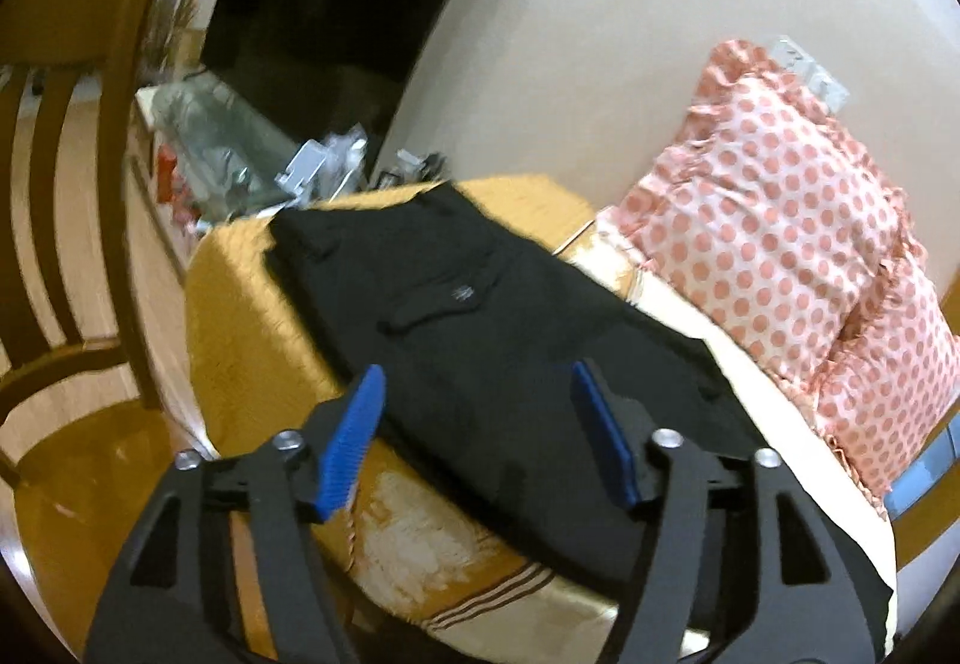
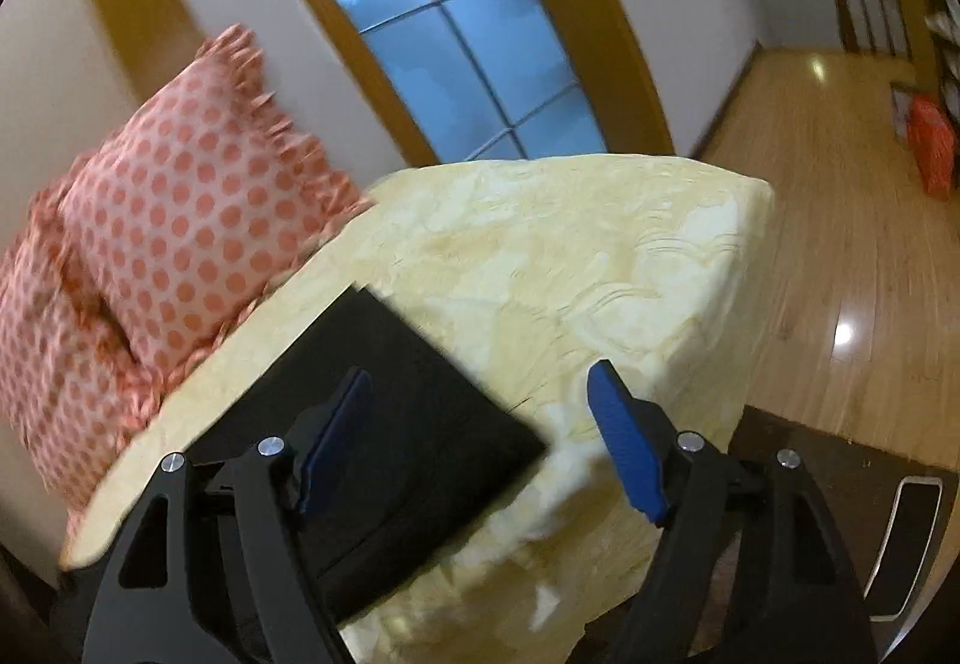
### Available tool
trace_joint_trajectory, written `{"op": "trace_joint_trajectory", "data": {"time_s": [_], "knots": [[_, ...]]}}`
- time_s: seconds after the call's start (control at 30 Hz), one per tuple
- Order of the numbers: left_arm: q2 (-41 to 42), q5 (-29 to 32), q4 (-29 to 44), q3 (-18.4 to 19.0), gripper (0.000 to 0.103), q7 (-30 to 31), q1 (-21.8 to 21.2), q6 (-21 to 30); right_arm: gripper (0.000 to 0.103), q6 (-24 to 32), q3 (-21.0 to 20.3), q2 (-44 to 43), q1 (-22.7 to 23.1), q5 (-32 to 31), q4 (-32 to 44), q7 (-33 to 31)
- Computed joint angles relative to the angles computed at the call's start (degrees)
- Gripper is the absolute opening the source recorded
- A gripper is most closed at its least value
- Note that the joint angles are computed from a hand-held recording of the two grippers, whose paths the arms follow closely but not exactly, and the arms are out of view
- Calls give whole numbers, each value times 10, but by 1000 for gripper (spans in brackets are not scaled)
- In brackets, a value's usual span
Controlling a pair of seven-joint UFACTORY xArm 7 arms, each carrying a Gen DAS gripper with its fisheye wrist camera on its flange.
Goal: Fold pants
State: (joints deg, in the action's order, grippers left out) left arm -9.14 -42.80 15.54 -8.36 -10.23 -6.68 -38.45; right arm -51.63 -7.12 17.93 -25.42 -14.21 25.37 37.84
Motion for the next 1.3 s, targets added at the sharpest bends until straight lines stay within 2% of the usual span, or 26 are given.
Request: {"op": "trace_joint_trajectory", "data": {"time_s": [0.1, 0.17, 0.2, 0.3, 0.37, 0.47, 0.53, 0.57, 0.6, 0.67, 0.77, 0.87, 0.93, 1.0, 1.1, 1.17, 1.2, 1.23, 1.27, 1.3], "knots": [[25, 12, 25, -8, 74, 26, -9, -10, 76, -25, -1, 2, 22, -5, -14, -25], [45, 35, 42, -5, 77, 34, -18, -8, 74, -57, 11, 10, 5, -52, -22, -14], [59, 56, 53, -3, 79, 33, -24, -6, 67, -77, 13, 14, 1, -76, -27, -10], [87, 75, 73, 3, 80, 51, -41, 2, 64, -130, 18, 46, -24, -176, -20, 24], [101, 79, 81, 8, 81, 64, -50, 9, 63, -136, 17, 50, -17, -176, -17, 22], [111, 131, 80, 23, 83, 25, -48, 27, 52, -152, 17, 68, -37, -222, 0, 70], [117, 226, 68, 40, 85, -58, -26, 29, 44, -153, 16, 74, -36, -204, 4, 86], [120, 255, 65, 44, 85, -82, -19, 24, 33, -153, 17, 80, -38, -193, 8, 101], [126, 276, 59, 47, 85, -97, -15, 6, 22, -150, 17, 82, -38, -186, 10, 110], [129, 281, 57, 47, 86, -94, -16, -3, 11, -131, 17, 83, -40, -174, 20, 136], [139, 278, 56, 47, 89, -79, -21, -21, 7, -91, 18, 60, -29, -163, 23, 145], [149, 313, 51, 50, 91, -104, -12, -47, 7, -48, 24, -11, 33, -80, 5, 74], [153, 344, 48, 53, 92, -126, -1, -61, 7, -28, 37, -52, 68, -61, 9, 42], [159, 370, 46, 56, 92, -143, 7, -75, 7, -11, 55, -86, 103, -75, 29, 27], [161, 370, 46, 55, 92, -143, 7, -80, 7, 22, 91, -107, 167, -142, 82, 17], [162, 375, 46, 56, 93, -150, 10, -83, 6, 63, 105, -90, 215, -253, 140, 47], [162, 382, 45, 56, 93, -156, 12, -85, 6, 93, 131, -74, 217, -313, 170, 66], [161, 390, 45, 57, 93, -162, 15, -86, 6, 143, 181, -44, 209, -373, 208, 78], [162, 394, 44, 57, 93, -166, 17, -88, 5, 185, 211, -20, 204, -433, 238, 104], [163, 404, 44, 58, 93, -172, 20, -93, 5, 230, 218, 5, 223, -493, 269, 137]]}}
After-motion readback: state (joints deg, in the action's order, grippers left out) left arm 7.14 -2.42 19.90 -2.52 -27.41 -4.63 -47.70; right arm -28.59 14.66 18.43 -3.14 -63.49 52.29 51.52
